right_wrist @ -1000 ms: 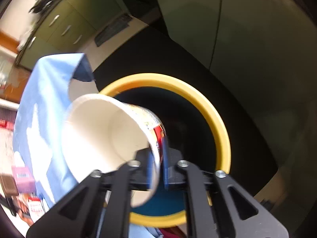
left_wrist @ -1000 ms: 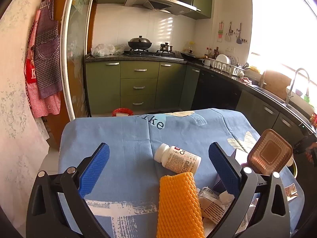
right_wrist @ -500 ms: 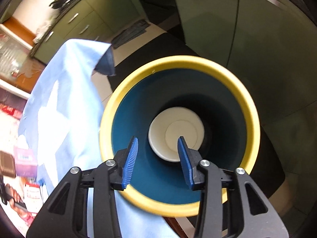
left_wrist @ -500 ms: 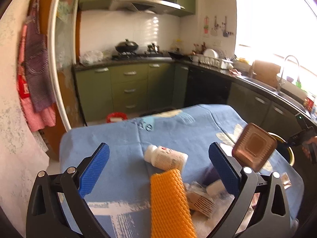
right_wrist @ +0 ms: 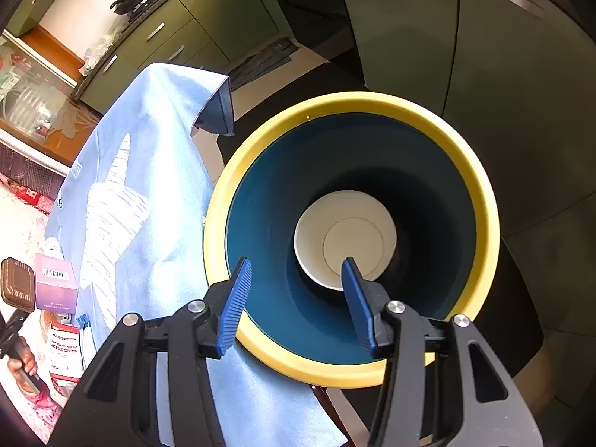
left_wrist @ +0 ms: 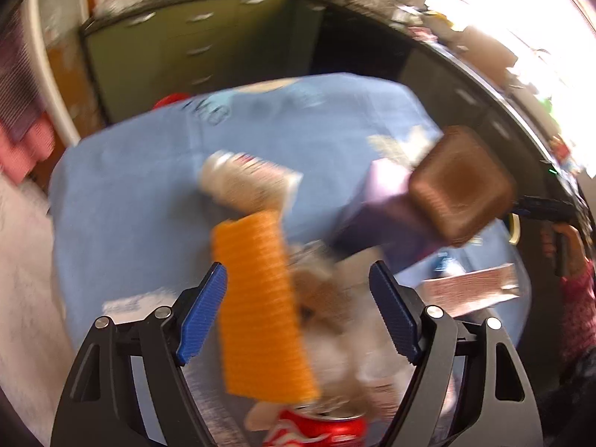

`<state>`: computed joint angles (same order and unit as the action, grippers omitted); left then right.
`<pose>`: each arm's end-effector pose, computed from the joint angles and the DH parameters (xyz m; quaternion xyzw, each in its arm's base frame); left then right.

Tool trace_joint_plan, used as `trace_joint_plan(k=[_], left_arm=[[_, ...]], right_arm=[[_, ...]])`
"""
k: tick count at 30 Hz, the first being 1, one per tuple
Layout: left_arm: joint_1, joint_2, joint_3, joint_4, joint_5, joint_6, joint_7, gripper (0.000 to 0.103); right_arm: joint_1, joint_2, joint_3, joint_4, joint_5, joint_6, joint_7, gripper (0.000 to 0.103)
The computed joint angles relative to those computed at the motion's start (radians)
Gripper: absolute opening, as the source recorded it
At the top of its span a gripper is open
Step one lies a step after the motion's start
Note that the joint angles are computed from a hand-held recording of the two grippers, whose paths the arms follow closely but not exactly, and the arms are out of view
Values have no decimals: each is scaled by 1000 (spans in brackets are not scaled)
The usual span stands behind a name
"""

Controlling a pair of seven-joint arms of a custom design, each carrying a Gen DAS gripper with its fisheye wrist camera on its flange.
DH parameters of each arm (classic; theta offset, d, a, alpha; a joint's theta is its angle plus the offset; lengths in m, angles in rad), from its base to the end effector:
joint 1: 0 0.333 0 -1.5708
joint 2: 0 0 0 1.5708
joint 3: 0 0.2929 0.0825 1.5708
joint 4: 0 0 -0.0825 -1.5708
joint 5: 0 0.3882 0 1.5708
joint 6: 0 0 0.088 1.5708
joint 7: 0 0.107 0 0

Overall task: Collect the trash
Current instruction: 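Carry the paper cup over the yellow-rimmed bin and open the right gripper, then grasp the brown plastic tray with the left gripper and drop it into the bin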

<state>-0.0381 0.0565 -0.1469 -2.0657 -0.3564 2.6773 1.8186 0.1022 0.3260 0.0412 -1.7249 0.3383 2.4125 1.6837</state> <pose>0.5948 -0.0993 0.4417 -0.6207 0.7258 -0.2746 0.1117 0.6678 0.0958 0.4095 -0.6218 0.7502 0.0021 0.2250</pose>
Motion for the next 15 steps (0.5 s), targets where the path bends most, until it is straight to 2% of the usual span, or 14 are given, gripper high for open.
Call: trace_joint_plan(k=[2, 3, 5, 6, 8, 10, 11, 14, 15], left_arm=[[-20, -32, -33, -15, -95, 35, 152, 88], [-34, -43, -39, -20, -105, 50, 189, 92], [-72, -64, -54, -37, -90, 95, 254, 92], [-84, -61, -53, -27, -63, 94, 250, 91], [-103, -52, -54, -3, -26, 71, 250, 82], [-113, -25, -52, 32, 38, 22, 217, 67], [-115, -5, -50, 57, 76, -13, 184, 64], [-110, 54, -47, 127, 108, -60, 139, 40], [-103, 65, -48, 136, 98, -61, 142, 25]], right_arm=[[0, 4, 3, 4, 7, 7, -2, 48], [-1, 5, 4, 5, 8, 11, -4, 48], [-3, 1, 5, -1, 16, 23, -11, 49], [-6, -6, 6, -10, 23, 29, -17, 49], [-9, -18, 8, -27, 35, 42, -27, 49], [-14, -33, 11, -48, 54, 52, -42, 49], [-14, -37, 11, -53, 61, 55, -48, 49], [-19, -55, 11, -80, 86, 70, -71, 49], [-19, -58, 11, -85, 92, 72, -76, 49]])
